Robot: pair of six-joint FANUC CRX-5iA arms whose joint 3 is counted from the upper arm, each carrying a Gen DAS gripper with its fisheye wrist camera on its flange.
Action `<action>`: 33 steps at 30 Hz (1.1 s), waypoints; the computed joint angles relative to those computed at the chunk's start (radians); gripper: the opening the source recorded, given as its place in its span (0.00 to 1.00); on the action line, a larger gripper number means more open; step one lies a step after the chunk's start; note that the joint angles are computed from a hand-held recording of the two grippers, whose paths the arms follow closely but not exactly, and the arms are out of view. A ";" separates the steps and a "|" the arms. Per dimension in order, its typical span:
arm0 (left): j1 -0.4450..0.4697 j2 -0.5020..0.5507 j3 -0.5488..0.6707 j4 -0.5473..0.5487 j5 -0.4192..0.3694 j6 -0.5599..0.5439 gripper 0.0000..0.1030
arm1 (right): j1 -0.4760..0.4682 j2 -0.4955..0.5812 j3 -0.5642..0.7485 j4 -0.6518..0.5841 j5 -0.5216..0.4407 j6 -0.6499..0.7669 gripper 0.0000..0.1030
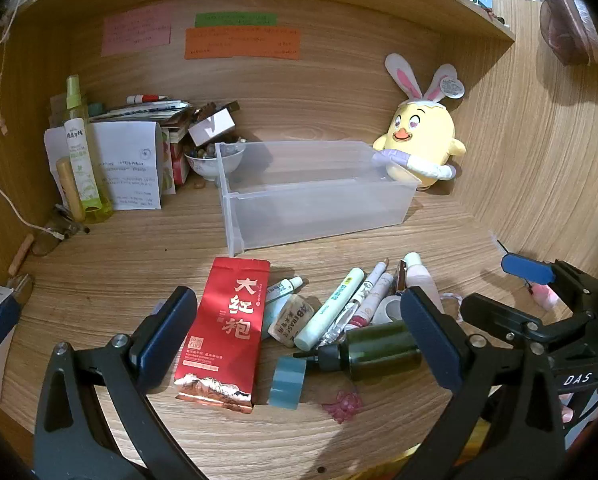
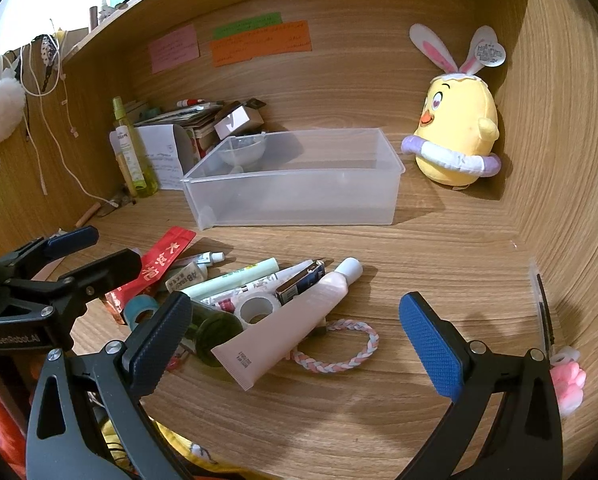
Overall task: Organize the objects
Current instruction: 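Reach the left tool to the purple-capped black bottle while the right tool reaches the pink tube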
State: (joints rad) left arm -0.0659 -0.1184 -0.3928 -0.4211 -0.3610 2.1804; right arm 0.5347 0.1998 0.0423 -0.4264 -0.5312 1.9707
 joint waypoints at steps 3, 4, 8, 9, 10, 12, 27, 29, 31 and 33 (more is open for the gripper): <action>-0.002 0.000 0.001 -0.008 -0.001 0.010 1.00 | -0.001 0.001 0.001 -0.001 -0.002 0.001 1.00; -0.002 0.001 0.001 -0.005 0.000 0.009 1.00 | -0.001 0.001 0.001 -0.002 -0.002 0.002 1.00; 0.001 0.001 -0.003 0.010 0.004 -0.007 1.00 | -0.003 0.001 0.003 -0.005 -0.004 0.005 1.00; 0.001 0.001 -0.003 0.010 0.004 -0.008 1.00 | -0.004 0.002 0.004 -0.005 -0.005 0.006 1.00; 0.004 0.000 -0.006 0.016 0.008 -0.016 1.00 | -0.002 0.000 0.002 -0.005 -0.005 0.005 1.00; 0.005 -0.001 -0.008 0.020 0.010 -0.021 1.00 | -0.004 0.002 0.006 -0.007 -0.008 0.007 1.00; 0.028 -0.002 -0.028 0.118 0.030 -0.113 1.00 | -0.002 0.002 0.007 -0.007 -0.010 0.006 1.00; 0.034 -0.004 -0.036 0.136 0.037 -0.130 1.00 | -0.001 0.000 0.004 -0.006 -0.009 0.005 1.00; 0.044 -0.005 -0.047 0.172 0.047 -0.164 1.00 | 0.005 -0.003 -0.002 0.003 -0.007 -0.005 1.00; 0.057 -0.009 -0.068 0.224 0.066 -0.217 1.00 | 0.002 0.000 0.005 0.002 -0.015 -0.007 1.00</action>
